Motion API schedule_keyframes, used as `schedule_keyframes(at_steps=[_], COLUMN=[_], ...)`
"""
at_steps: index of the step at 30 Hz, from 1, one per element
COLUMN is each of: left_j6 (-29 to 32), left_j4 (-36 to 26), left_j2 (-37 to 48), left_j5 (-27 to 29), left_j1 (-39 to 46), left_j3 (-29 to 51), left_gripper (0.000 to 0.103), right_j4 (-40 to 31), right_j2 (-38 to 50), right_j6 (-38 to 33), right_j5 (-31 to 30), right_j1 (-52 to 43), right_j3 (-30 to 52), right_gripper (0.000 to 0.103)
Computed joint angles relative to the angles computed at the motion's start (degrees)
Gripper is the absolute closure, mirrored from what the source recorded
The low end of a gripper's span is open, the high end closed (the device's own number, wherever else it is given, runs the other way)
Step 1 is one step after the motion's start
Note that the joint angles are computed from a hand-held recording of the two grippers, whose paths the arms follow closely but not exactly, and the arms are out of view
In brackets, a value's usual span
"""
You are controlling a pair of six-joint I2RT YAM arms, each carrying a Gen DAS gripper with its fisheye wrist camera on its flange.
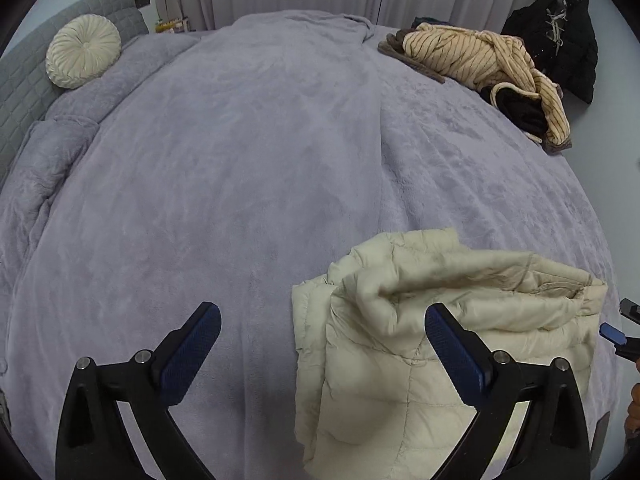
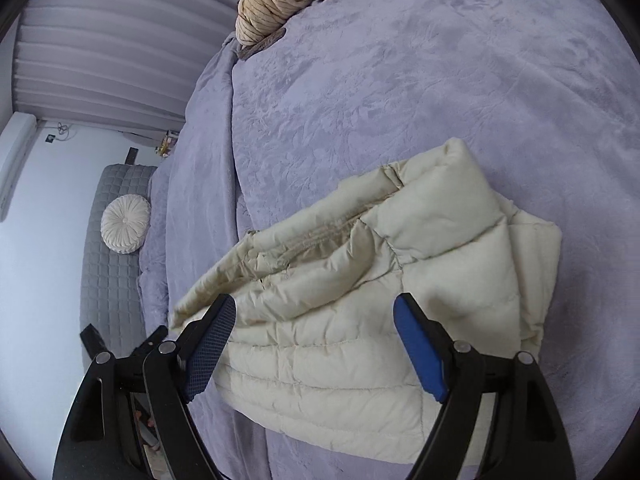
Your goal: Fold large clothes
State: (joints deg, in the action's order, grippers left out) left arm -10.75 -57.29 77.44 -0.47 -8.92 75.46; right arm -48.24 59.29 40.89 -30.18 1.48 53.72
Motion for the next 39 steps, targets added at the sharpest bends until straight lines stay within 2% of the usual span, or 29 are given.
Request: schedule_keyframes(at_steps=[2,3,4,5,6,8,12,15,19,24,32,39], left_j6=[1.4,2.3,2.9,3.4,3.7,2.4,-2.0,-4.6,-7.9,-8.0,-6.3,-6.4], left_j4=[-0.7,-1.3,-1.8,-1.7,-1.3,0.6,5.3,8.9,11.8,14.5,20.3,24.0], left_j2=[-2.1,-2.3,-2.1,-1.6,-1.1,0.8,7.0,12.3,18.7,24.0,26.2,25.9], left_j5=[3.0,4.3,4.9,5.4,5.6,4.1,3.4,-0.8,-4.3,-6.1,-4.6,-5.8], left_j1=[0.1,-0.4,-1.3,-2.5,-3.9,-8.4,-14.8,-17.7,-17.4,-15.3,-13.7,-14.3], left_j3=[-0.2,-0.1,0.0,-0.2,-0.7,-1.5,-2.2,-1.5,0.3,1.6,-1.4,-4.3], left_gripper=[0.001,0.001,0.001,0.001,0.001,0.001,0.001,0.001,0.001,0.001,0.001,0.000], right_j4=[-3.4,-4.8,-6.3,-7.8,-8.8,-8.0,-1.9,2.5,7.6,12.2,23.0,24.4], right_j2=[-2.1,-2.8,-3.0,-2.4,-1.5,-0.5,2.7,7.3,11.4,14.2,17.6,18.2], right_j6=[-1.6,-2.4,-3.2,-4.2,-4.8,-4.6,-2.2,-1.0,-0.6,-0.6,0.5,0.7], right_j5=[2.0,3.4,5.1,6.9,8.8,9.6,9.6,11.0,13.9,14.9,9.6,11.1], right_j1=[0.1,0.6,1.4,2.3,3.5,5.2,9.7,12.6,13.6,10.9,4.9,6.3], right_j3=[0.3,0.5,0.8,1.4,1.7,0.6,-2.0,-2.6,-2.8,-4.0,-11.1,-11.9], right_gripper=[0.022,0.028,0.051,0.069,0.071,0.071,0.071,0.071,0.071,0.073,0.078,0.078])
